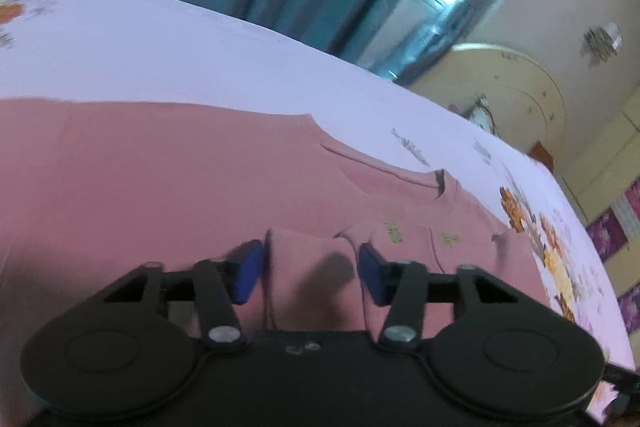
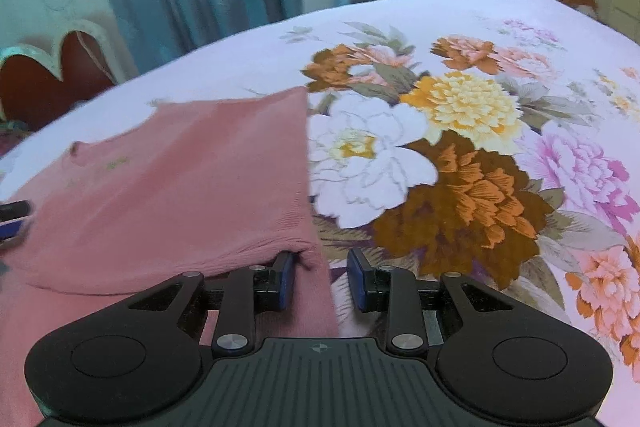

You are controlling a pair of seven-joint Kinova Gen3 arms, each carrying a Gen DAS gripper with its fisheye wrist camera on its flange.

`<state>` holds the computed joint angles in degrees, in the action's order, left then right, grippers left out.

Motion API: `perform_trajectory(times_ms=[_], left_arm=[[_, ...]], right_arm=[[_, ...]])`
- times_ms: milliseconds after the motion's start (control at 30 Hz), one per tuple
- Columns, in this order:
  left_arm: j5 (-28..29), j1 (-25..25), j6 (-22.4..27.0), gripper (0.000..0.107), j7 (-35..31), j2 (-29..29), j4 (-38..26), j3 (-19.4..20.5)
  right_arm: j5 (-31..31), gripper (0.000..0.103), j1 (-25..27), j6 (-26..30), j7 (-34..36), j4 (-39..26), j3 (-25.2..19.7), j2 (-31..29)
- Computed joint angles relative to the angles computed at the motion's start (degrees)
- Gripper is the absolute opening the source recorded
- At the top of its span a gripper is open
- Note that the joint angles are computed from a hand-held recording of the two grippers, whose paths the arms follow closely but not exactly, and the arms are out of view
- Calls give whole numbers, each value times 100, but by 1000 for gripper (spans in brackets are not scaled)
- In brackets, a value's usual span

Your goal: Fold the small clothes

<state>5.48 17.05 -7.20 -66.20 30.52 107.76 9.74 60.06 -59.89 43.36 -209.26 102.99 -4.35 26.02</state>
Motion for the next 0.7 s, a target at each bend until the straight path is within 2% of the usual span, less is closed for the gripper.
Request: perform_trajectory(times_ms=[33,67,133,233,300,367,433,500,567,600,633,700], left_arm=[[-175,-191,71,21,18,52,-66,210],[-304,-328,115,11,14,103,-96,378],[-283,-309,43,9,-154,143,-50,396],[-127,178,-287,8,-219,120,89,-98],[265,682,-753,7,-358,33,350,-612],[731,1173,-1219,7,-287,-100,664,-1106],[1117,1397,-1518,7,-482,-125,859,-1246],[1367,1397,-1450,7,-854,-104,835,-1171],[1464,1297,-1367,7,-900,-104,819,-1045],[1589,1357,-1283,12,-977,-101,786,-1110],[1806,1508,-1149,23,-1113,-95,722,-1280],[1981,1609,-1058,32,-1279,-88,658,-1403]], right_arm=[[212,30,-194,-16,-228,137,141,-109],[394,30,-370,13,-461,234,269,-197],[652,30,-404,8,-677,304,312,-326],[629,30,253,-98,-301,23,-105,-103],[282,30,784,-70,165,-257,-534,151],[31,30,1033,-32,369,-375,-751,327],[74,30,902,-226,201,-246,-543,272],[354,31,516,-517,-255,-38,-14,172],[602,31,226,-767,-721,68,516,107],[700,31,195,-994,-954,88,782,91],[825,31,231,-1227,-1187,114,956,101],[1260,31,618,-1693,-1654,86,994,224]])
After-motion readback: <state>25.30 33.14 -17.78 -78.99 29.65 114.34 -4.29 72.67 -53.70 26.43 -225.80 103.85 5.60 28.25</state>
